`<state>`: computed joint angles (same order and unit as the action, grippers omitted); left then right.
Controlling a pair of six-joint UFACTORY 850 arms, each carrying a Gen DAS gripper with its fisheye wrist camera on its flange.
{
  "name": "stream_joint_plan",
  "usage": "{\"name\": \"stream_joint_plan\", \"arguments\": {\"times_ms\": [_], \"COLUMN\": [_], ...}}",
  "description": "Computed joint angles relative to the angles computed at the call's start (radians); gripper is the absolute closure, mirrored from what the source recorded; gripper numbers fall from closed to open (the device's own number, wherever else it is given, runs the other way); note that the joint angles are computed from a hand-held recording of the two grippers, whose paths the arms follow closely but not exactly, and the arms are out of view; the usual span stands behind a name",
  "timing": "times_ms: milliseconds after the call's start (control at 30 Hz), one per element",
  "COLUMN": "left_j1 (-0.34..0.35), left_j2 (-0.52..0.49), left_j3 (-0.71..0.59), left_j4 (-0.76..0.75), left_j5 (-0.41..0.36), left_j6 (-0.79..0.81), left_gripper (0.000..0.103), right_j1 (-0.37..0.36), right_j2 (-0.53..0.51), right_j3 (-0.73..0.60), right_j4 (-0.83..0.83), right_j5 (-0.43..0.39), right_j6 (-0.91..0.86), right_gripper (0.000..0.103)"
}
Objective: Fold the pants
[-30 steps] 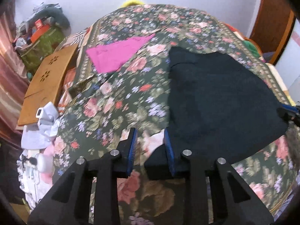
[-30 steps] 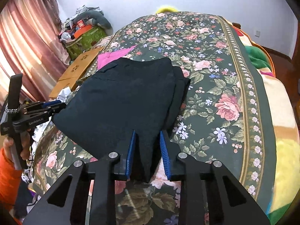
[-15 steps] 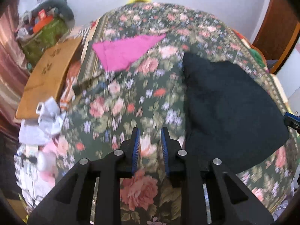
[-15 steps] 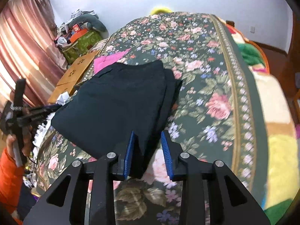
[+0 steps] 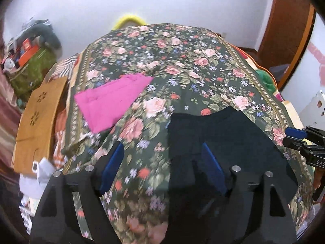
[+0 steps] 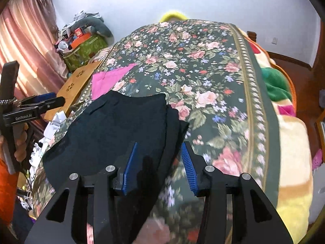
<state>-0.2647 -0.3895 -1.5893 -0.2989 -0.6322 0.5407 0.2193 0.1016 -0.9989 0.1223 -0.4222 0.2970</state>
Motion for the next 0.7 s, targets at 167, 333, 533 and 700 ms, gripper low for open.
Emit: {"name": "stream_joint_plan", "arguments": {"times_ms": [167,333,533,700], "left_j1": [-0.027,-0.045,-0.065,-0.064], "left_j2": [-0.09,-0.16,-0.218,-0.241], "left_j3": [-0.09,-0.159,-0.205,-0.203], "left_j4": [0.014,0.035,0.119,0.126], "left_j5": [-0.041,-0.09,-0.118,-0.125], "left_j6": [-0.024,-0.024,-0.063,-0.072], "left_gripper": [0.024,0.024,0.038,0.043], "right_j1": [-0.028,-0.039,-0.036,-0.021], "right_j2": [-0.09,-0.18,-0.233,-0.23], "right_j3": [-0.062,-0.128,-0.156,-0.138], "right_j4": [0.122,0.176,0.148,0.072], "right_j5": [-0.015,-0.048,-0.039,-0.014], "right_j6": [-0.15,-0.251,-0.272,-0.244], "right_gripper": [0.063,0.065,0.076,0.088]}}
